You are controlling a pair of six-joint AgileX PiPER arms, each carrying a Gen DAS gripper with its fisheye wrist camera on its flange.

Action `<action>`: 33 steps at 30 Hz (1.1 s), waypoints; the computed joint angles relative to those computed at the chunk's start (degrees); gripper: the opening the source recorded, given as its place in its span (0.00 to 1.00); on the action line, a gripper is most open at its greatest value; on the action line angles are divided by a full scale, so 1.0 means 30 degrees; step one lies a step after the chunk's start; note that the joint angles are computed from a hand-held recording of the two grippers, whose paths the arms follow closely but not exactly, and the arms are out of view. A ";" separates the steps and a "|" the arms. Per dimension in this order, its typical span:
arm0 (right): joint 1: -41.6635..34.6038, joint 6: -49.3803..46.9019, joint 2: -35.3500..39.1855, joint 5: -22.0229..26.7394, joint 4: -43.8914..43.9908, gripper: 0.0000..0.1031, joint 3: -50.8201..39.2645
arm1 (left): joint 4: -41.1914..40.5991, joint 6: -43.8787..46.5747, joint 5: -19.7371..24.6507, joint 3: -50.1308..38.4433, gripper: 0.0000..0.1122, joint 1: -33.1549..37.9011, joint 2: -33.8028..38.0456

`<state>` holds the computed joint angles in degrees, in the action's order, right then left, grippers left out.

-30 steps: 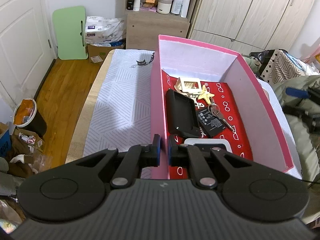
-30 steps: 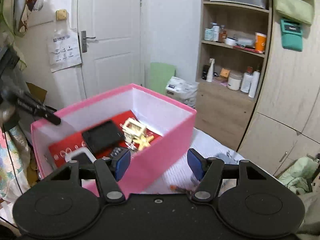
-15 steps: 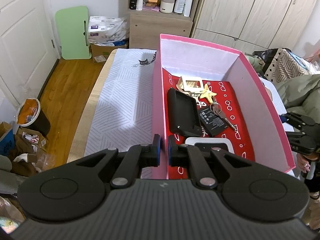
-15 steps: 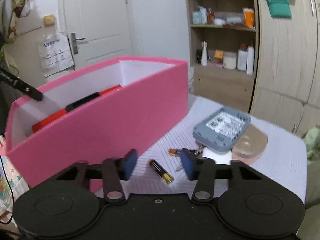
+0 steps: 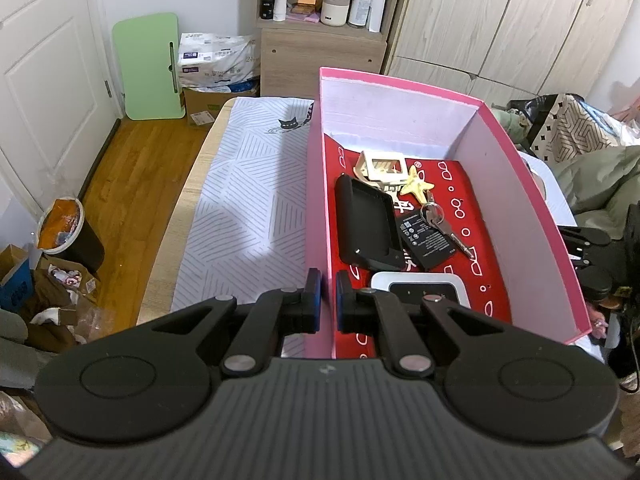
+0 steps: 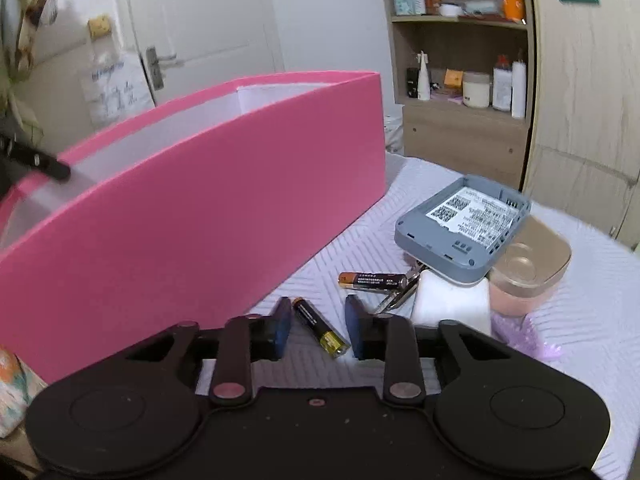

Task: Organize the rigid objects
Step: 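Grasp a yellow-black AA battery with the right tool, then carry the AA battery into the pink box and release it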

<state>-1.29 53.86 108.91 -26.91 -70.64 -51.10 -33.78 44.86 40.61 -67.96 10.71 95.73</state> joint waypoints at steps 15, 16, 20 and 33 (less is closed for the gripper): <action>0.0985 -0.4621 -0.4661 -0.0401 0.6008 0.12 0.3808 | 0.1672 -0.1155 -0.0253 -0.0086 0.06 -0.0702 -0.0305; 0.0983 -0.4658 -0.5018 -0.0606 0.6122 0.12 0.3903 | 0.1672 -0.1155 -0.0253 -0.0086 0.06 -0.0702 -0.0305; 0.1077 -0.4185 -0.6465 -0.1343 0.5919 0.12 0.3958 | 0.1700 -0.1163 -0.0287 -0.0039 0.06 -0.0709 -0.0340; 0.2622 0.8771 -0.4405 -0.2125 -0.4700 0.12 -0.2393 | 0.1639 -0.1080 -0.0372 0.0036 0.06 -0.0659 -0.0422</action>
<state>6.58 80.18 95.70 -33.28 -84.74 -58.28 -28.86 41.61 39.50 -67.85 8.74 94.46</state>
